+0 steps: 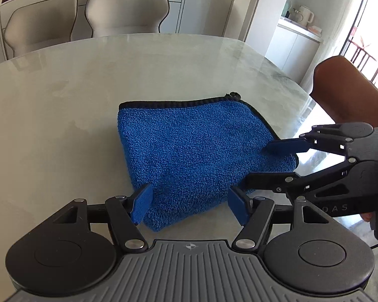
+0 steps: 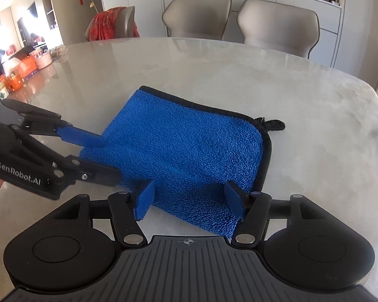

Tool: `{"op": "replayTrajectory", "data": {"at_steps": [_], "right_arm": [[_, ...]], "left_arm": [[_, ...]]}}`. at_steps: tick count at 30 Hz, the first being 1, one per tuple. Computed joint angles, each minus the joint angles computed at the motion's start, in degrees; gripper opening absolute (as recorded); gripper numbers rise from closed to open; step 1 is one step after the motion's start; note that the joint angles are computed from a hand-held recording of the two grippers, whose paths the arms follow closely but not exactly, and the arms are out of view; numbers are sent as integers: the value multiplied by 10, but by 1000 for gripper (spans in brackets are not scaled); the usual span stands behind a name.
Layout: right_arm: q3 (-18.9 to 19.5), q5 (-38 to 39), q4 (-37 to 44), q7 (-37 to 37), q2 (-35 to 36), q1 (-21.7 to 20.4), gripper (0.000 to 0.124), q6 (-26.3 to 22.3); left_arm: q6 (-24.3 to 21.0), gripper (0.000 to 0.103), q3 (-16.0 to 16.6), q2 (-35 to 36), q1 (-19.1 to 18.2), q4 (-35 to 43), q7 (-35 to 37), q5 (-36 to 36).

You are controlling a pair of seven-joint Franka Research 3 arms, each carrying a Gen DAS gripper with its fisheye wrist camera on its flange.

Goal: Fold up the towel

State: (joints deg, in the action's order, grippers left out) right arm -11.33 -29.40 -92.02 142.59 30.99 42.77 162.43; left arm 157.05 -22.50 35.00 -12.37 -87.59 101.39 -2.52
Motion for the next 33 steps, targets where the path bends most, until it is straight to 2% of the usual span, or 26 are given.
{"op": "replayTrajectory", "data": {"at_steps": [2, 5, 6, 9, 10, 12, 17, 19, 21, 27, 29, 31, 33], "right_arm": [[0, 0, 4, 0, -2, 2, 63, -9], [-18, -28, -11, 32, -16, 18, 68, 5], [-24, -39, -19, 48, -21, 24, 73, 18], [-15, -38, -23, 60, -26, 19, 75, 8], [-8, -33, -23, 58, -26, 13, 75, 1], [11, -15, -19, 46, -23, -1, 75, -22], [29, -9, -14, 19, -16, -14, 80, -37], [28, -11, -7, 12, -11, -13, 84, -44], [28, -17, 10, 2, -5, -6, 84, -73], [18, -56, -8, 80, -34, 14, 87, -98], [21, -77, -16, 112, -45, 17, 91, -109], [25, -102, -32, 155, -62, 24, 100, -121], [38, -112, -42, 184, -75, 25, 102, -136]], "left_arm": [[-1, 69, 7, -13, -5, -7, -14, 4], [31, 69, -27, -26, 24, -33, 1, -33], [44, 69, -40, -30, 35, -42, 10, -47], [41, 70, -51, -28, 42, -41, 18, -63], [17, 70, -32, -26, 26, -31, 0, -48], [2, 70, -12, -24, 10, -25, -15, -35], [-1, 74, -11, -20, 8, -24, -9, -27], [0, 74, 5, -21, -7, -23, -18, -9], [3, 74, 13, -25, -15, -27, -32, 2], [20, 74, -6, -57, 10, -66, -55, -30], [31, 74, -8, -75, 14, -90, -61, -36], [43, 75, -9, -100, 20, -123, -70, -44], [49, 77, -6, -121, 20, -152, -78, -44]]}}
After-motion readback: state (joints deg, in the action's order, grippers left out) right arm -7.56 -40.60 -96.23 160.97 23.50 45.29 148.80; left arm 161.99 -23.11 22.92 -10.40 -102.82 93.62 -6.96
